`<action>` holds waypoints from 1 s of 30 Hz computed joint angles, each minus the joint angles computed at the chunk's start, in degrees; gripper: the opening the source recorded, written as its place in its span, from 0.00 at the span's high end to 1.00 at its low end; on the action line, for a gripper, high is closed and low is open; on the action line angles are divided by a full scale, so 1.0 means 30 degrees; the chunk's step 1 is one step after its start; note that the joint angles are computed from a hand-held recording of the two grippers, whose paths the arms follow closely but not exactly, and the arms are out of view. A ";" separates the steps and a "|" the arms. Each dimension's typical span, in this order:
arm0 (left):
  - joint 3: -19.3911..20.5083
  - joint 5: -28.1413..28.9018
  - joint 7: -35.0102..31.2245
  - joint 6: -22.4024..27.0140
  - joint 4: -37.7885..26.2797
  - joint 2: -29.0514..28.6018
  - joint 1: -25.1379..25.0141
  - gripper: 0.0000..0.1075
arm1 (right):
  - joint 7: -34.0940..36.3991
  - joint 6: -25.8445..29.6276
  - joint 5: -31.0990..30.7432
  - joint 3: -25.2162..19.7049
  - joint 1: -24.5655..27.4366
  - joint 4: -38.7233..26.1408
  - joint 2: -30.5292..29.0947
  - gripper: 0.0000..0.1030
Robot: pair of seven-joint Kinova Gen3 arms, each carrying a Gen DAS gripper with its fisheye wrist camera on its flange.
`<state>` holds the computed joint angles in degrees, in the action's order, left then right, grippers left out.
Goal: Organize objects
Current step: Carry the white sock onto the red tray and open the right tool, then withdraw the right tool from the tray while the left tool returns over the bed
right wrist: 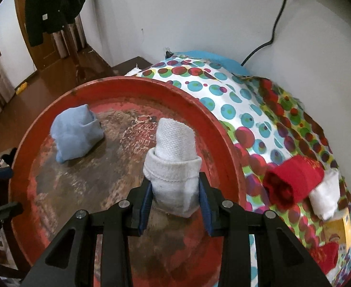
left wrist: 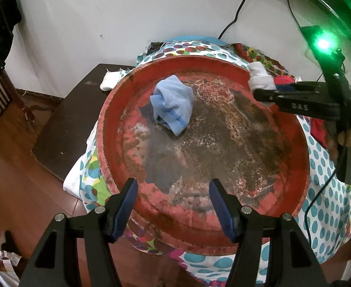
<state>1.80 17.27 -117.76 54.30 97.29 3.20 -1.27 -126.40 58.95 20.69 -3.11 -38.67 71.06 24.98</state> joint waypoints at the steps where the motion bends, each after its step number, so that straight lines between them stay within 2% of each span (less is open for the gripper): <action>1: 0.0032 -0.0123 0.0090 0.0004 -0.0060 0.0084 0.0054 0.41 | 0.0139 0.0081 -0.0068 -0.0026 0.0071 -0.0239 0.0215 0.66; 11: 0.0138 -0.0215 0.0223 0.0068 -0.0432 0.0466 0.0095 0.41 | 0.1895 0.1527 -0.1212 0.0267 0.0260 -0.3871 0.2756 0.66; 20: 0.0207 0.0317 -0.0169 0.0421 -0.0927 0.0912 -0.0075 0.41 | 0.1900 0.1956 -0.1236 0.0808 -0.0059 -0.4612 0.3370 0.65; 23: 0.0264 0.0326 -0.0063 0.0403 -0.0940 0.0941 -0.0032 0.41 | 0.1594 0.1575 -0.0933 0.0967 -0.0243 -0.4259 0.3154 0.44; 24: 0.0265 0.0421 -0.0085 0.0469 -0.0942 0.0937 -0.0059 0.41 | 0.1429 0.1602 -0.0701 0.1070 -0.0411 -0.4232 0.3114 0.40; 28: 0.0284 0.0570 0.0019 0.0404 -0.0839 0.0862 -0.0037 0.41 | 0.1290 0.1587 -0.0504 0.0984 -0.0496 -0.3913 0.2680 0.39; 30: 0.0301 0.0599 0.0022 0.0343 -0.0737 0.0764 0.0004 0.41 | 0.0843 0.1288 -0.0248 0.1024 -0.0656 -0.3294 0.2158 0.34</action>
